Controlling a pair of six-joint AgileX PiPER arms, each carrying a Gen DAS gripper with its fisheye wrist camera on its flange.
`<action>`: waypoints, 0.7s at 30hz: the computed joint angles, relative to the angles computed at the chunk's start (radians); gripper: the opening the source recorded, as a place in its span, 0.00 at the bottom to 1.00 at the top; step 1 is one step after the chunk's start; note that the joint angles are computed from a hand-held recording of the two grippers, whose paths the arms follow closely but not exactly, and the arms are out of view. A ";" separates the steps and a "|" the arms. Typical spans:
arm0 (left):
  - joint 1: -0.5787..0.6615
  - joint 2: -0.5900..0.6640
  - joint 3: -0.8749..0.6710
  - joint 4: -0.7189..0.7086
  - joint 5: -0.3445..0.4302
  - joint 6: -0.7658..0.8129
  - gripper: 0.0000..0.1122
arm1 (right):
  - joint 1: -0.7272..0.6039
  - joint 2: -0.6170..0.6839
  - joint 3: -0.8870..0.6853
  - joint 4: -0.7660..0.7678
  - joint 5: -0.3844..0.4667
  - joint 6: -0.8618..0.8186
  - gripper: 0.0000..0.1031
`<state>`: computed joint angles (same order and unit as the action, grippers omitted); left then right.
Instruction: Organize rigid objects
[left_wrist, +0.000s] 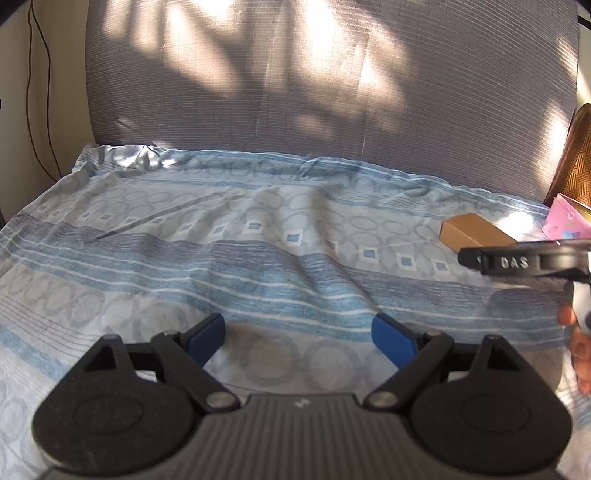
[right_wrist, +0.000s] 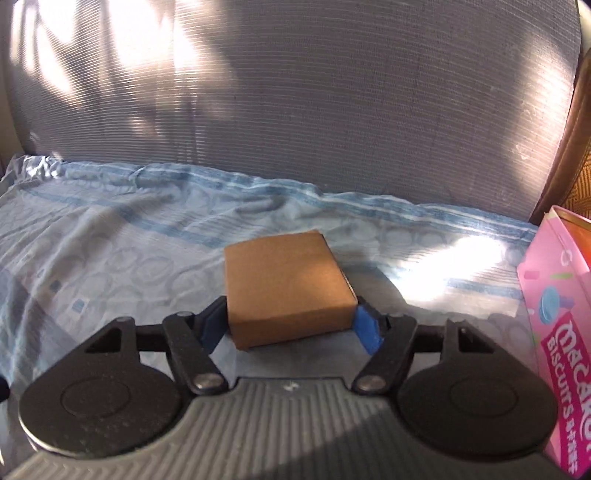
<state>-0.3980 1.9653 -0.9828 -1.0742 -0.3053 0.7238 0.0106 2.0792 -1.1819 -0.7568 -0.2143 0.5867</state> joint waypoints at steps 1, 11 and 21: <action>-0.002 0.000 0.000 -0.005 -0.002 0.006 0.80 | -0.009 -0.040 0.071 -0.016 -0.038 -0.001 0.70; -0.032 -0.022 0.044 0.124 -0.028 -0.068 0.81 | -0.494 -0.526 0.891 -0.426 -0.489 -0.155 0.71; -0.251 -0.148 0.079 0.315 0.053 -0.143 0.79 | -1.416 -0.451 1.122 -0.861 -0.788 -0.504 0.81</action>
<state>-0.6491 1.8174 -0.9037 -0.7589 -0.2526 0.5806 -1.4058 1.6278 -0.0598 -1.6181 -1.0028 0.0827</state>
